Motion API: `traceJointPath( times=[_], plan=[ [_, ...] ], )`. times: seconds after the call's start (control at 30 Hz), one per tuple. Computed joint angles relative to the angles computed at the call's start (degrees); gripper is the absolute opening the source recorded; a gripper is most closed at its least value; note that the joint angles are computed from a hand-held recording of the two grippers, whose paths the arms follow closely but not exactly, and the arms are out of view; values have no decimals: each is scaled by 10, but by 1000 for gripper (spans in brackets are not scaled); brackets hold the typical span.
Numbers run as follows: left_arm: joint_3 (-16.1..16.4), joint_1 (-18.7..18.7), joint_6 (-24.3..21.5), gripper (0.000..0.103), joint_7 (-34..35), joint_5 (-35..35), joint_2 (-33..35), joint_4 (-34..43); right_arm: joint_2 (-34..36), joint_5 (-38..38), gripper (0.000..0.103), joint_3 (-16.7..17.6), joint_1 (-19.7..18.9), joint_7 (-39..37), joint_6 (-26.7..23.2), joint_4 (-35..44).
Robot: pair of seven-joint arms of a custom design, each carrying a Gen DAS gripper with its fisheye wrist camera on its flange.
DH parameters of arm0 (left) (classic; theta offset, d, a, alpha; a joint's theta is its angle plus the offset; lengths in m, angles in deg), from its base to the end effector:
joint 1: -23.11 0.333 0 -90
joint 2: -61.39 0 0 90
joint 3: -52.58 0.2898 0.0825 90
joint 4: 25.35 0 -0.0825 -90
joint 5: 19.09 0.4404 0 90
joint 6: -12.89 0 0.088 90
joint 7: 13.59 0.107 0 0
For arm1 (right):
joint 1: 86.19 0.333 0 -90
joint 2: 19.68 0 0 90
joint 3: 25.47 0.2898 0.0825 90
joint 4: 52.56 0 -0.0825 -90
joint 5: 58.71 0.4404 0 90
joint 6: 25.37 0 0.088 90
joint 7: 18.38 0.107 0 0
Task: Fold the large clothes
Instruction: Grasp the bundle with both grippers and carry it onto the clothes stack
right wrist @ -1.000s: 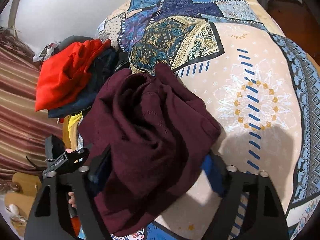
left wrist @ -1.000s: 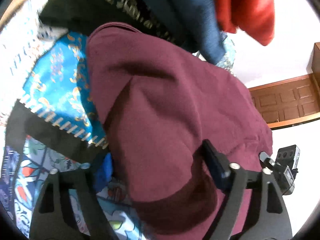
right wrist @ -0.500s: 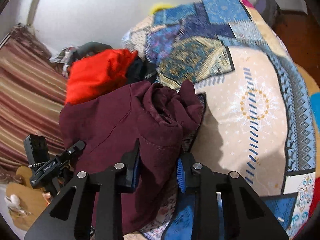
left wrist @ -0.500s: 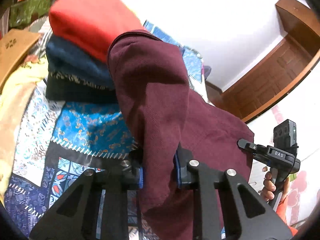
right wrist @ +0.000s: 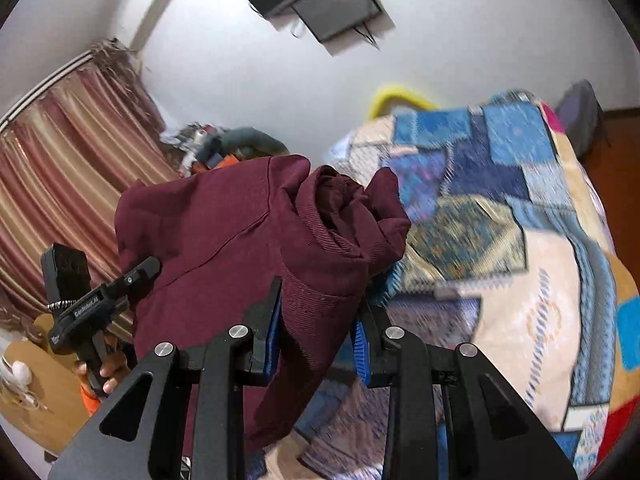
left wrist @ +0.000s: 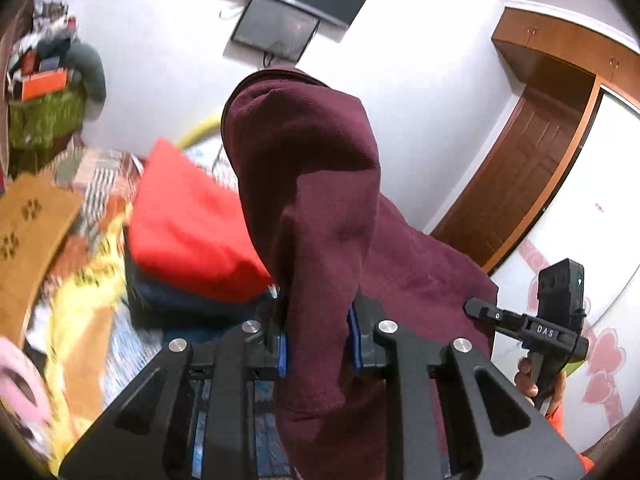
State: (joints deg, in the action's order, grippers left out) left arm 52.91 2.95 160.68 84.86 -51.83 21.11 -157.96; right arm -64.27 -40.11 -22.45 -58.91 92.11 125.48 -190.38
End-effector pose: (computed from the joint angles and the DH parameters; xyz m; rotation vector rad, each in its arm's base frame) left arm 0.4332 -0.1455 0.6810 -1.6534 1.9484 -1.4871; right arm 0.3786 0.2189 0.6703 -1.4801 1.5115 -0.1209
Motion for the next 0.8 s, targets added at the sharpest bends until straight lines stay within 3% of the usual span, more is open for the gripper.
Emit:
traceJointPath(
  times=[0.27,0.5,0.6,0.7,0.8],
  plan=[
    [31,29,-37,22,45,-4,107,146,156,33,26,-17,24,-34,69,118],
    [48,73,-76,23,103,-65,286,314,295,54,27,2,16,-51,128,215],
    [46,100,-89,27,105,-87,378,388,357,69,27,8,12,-60,132,259],
    [38,133,-131,33,51,-70,483,470,423,76,27,21,-2,-63,115,299],
    [28,150,-122,49,24,-27,533,485,469,118,31,35,-19,-97,105,320]
  ],
)
